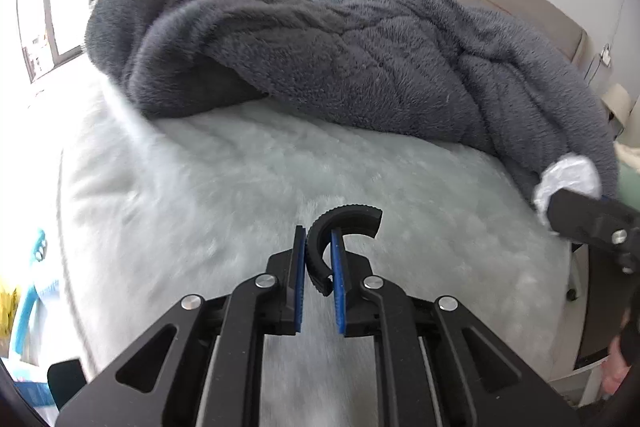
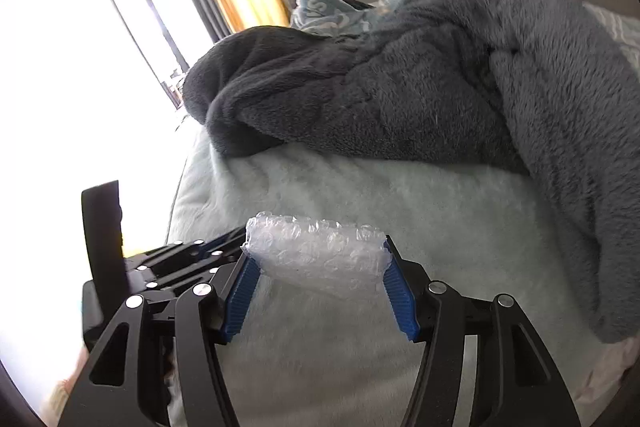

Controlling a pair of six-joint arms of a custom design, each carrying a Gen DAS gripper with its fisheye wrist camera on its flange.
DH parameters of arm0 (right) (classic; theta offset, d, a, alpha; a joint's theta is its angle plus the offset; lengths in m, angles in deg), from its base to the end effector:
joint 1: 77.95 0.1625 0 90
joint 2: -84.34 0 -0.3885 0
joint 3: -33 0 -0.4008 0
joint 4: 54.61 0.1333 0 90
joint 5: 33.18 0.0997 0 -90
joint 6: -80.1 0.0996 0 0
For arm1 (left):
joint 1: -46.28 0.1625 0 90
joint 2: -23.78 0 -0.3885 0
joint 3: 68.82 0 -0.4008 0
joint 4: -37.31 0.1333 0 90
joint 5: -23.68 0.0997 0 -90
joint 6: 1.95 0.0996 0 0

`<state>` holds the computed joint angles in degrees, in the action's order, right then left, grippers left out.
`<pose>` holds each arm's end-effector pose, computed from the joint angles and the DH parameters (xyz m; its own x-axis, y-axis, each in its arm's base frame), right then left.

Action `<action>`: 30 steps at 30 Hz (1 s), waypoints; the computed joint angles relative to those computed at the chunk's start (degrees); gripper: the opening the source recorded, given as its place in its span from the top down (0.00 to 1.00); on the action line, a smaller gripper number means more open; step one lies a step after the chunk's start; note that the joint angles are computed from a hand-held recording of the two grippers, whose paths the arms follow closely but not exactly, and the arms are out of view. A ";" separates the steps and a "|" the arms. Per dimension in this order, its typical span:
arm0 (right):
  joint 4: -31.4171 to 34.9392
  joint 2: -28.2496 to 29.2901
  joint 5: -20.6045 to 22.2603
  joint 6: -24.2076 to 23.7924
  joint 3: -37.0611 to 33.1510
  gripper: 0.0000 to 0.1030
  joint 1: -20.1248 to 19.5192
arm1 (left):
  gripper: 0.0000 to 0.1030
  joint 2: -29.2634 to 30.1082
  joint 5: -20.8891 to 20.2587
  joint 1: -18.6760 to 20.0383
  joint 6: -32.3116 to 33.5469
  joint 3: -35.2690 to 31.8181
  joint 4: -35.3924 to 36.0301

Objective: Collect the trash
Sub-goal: 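Carry clip and bubble-wrap roll over the bin and open both tools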

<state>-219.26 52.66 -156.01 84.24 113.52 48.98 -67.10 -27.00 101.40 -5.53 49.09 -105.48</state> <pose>0.4964 -0.5284 0.0328 -0.8504 -0.2634 0.4554 -0.4808 0.7406 -0.4695 -0.1101 -0.5014 0.3427 -0.8227 0.1699 -0.5424 0.4646 0.7509 -0.4694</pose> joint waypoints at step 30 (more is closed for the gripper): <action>6.06 4.71 4.98 -3.53 -5.63 0.42 7.12 | 0.87 -36.37 14.37 -6.02 -18.87 5.80 40.85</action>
